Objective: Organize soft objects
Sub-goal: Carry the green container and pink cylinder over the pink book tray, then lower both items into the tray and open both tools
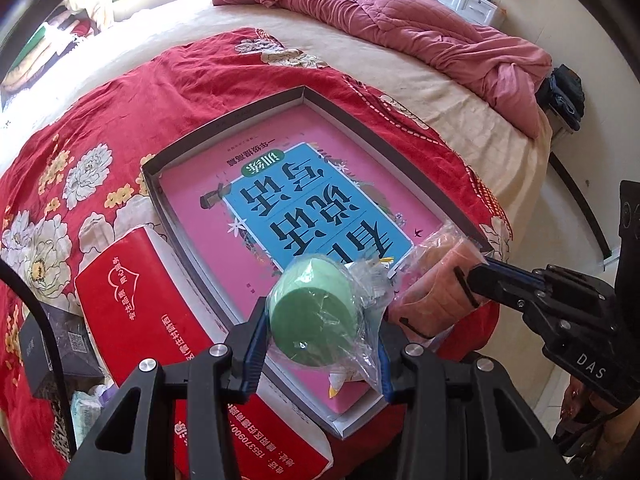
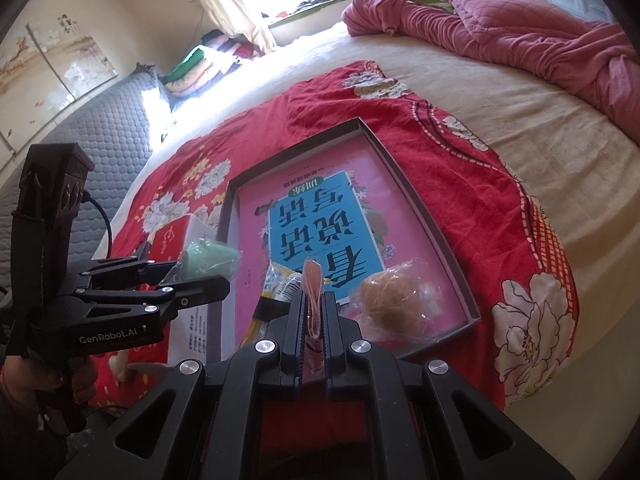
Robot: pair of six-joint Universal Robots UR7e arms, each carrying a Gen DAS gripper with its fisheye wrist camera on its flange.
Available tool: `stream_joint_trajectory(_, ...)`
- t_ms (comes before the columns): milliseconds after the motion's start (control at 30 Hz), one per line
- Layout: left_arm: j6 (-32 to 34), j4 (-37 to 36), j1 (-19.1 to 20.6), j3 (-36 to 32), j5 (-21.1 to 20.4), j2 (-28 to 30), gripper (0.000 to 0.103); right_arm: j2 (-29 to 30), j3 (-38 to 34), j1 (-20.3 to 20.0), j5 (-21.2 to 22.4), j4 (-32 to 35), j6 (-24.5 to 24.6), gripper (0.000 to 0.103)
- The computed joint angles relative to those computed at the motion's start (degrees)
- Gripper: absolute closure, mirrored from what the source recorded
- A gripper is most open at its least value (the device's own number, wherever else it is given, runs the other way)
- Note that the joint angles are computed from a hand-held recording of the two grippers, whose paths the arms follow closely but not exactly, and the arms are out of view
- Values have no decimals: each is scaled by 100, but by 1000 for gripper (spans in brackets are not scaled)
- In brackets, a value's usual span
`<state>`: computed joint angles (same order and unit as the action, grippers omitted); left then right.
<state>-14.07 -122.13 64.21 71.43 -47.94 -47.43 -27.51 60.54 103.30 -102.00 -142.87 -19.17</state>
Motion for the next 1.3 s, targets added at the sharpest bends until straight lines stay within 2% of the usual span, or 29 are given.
stream_joint_trajectory(367,-36,218,49,-152,-21,156,58,30,5,-27,-135,-220,61,92)
stream_joint_trajectory(733,-154,427,113,-261,-45,243,58,86,-44,-39,-316,-288,83,82)
stream_joint_trajectory(800,-171,448,122,-273,-43,255,58,96,-55,-32,-382,-286,89,75)
stream_joint_trajectory(1033,-151,533,111,-313,-22,294,56,118,-75,-24,-475,-341,77,71)
stream_joint_trajectory(1167,-129,555,110,-328,-56,302,53,127,-70,-10,-540,-402,26,58)
stream_joint_trajectory(1267,-95,586,106,-346,-71,320,50,140,-78,4,-615,-437,-12,56)
stream_joint_trajectory(1300,-96,592,102,-350,-61,327,49,143,-78,7,-645,-454,-20,53)
